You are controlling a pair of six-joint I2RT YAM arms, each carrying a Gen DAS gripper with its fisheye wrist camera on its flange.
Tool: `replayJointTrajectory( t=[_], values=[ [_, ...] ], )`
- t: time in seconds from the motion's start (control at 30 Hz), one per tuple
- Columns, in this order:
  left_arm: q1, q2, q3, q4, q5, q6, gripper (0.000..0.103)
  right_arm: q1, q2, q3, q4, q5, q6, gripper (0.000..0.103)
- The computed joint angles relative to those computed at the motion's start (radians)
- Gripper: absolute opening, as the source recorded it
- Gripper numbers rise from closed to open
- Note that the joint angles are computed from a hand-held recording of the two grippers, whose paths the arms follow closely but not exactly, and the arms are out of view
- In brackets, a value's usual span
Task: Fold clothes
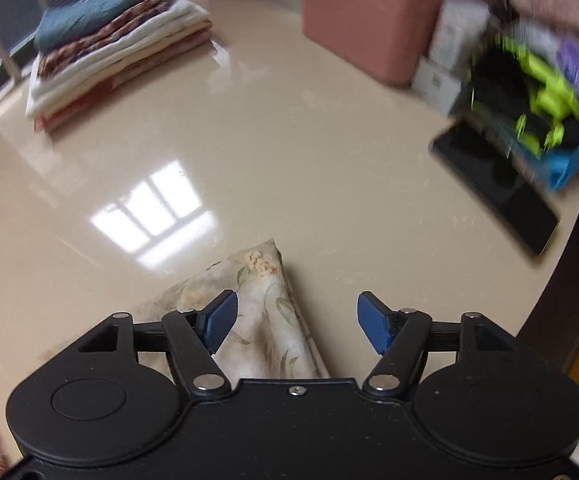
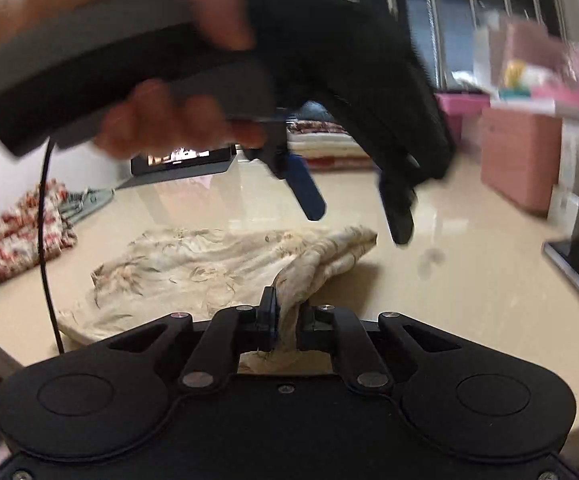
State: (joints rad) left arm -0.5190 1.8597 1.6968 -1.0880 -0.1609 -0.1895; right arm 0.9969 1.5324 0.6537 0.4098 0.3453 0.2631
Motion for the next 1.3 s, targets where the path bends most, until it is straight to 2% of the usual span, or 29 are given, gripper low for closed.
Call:
replayJointTrajectory(
  t=[0.07, 0.13, 0.2, 0.23, 0.27, 0.4, 0.5, 0.6, 0.8, 0.97, 1.13, 1.23, 1.3],
  values=[
    [-0.039, 0.075, 0.077, -0.081, -0.083, 0.010, 0.065, 0.019, 0.005, 0.021, -0.016, 0.039, -0.041, 0.008],
    [-0.071, 0.146, 0.145, -0.156, -0.159, 0.017, 0.056, 0.039, 0.010, 0.034, -0.023, 0.077, -0.081, 0.008],
    [-0.092, 0.191, 0.175, -0.205, -0.220, 0.040, 0.026, 0.058, 0.013, 0.042, -0.024, 0.113, -0.118, 0.008],
    [-0.099, 0.195, 0.166, -0.206, -0.244, 0.055, 0.022, 0.065, 0.013, 0.046, -0.027, 0.125, -0.131, 0.008],
    [-0.098, 0.190, 0.154, -0.202, -0.247, 0.066, 0.015, 0.070, 0.013, 0.052, -0.034, 0.135, -0.142, 0.008],
    [-0.057, 0.099, 0.069, -0.109, -0.167, 0.078, 0.010, 0.079, 0.013, 0.062, -0.052, 0.160, -0.168, 0.008],
    [-0.001, 0.012, -0.006, -0.013, -0.077, 0.051, 0.009, 0.077, 0.013, 0.072, -0.069, 0.190, -0.190, 0.008],
    [0.088, -0.111, -0.129, 0.121, 0.063, -0.004, 0.009, 0.065, 0.008, 0.096, -0.112, 0.221, -0.233, 0.008],
    [0.373, -0.384, -0.456, 0.420, 0.481, -0.123, 0.009, 0.073, 0.011, 0.189, -0.197, 0.281, -0.378, 0.008],
    [0.642, -0.573, -0.781, 0.742, 0.791, -0.254, 0.009, 0.155, 0.105, 0.317, -0.237, 0.346, -0.561, 0.008],
    [0.867, -0.622, -1.003, 0.999, 1.007, -0.332, 0.009, 0.211, 0.245, 0.429, -0.278, 0.337, -0.647, 0.008],
    [0.945, -0.617, -1.103, 1.120, 1.053, -0.385, 0.009, 0.211, 0.307, 0.481, -0.309, 0.315, -0.667, 0.008],
    [0.983, -0.586, -1.138, 1.161, 1.083, -0.398, 0.010, 0.210, 0.337, 0.509, -0.336, 0.299, -0.673, 0.008]
  ],
)
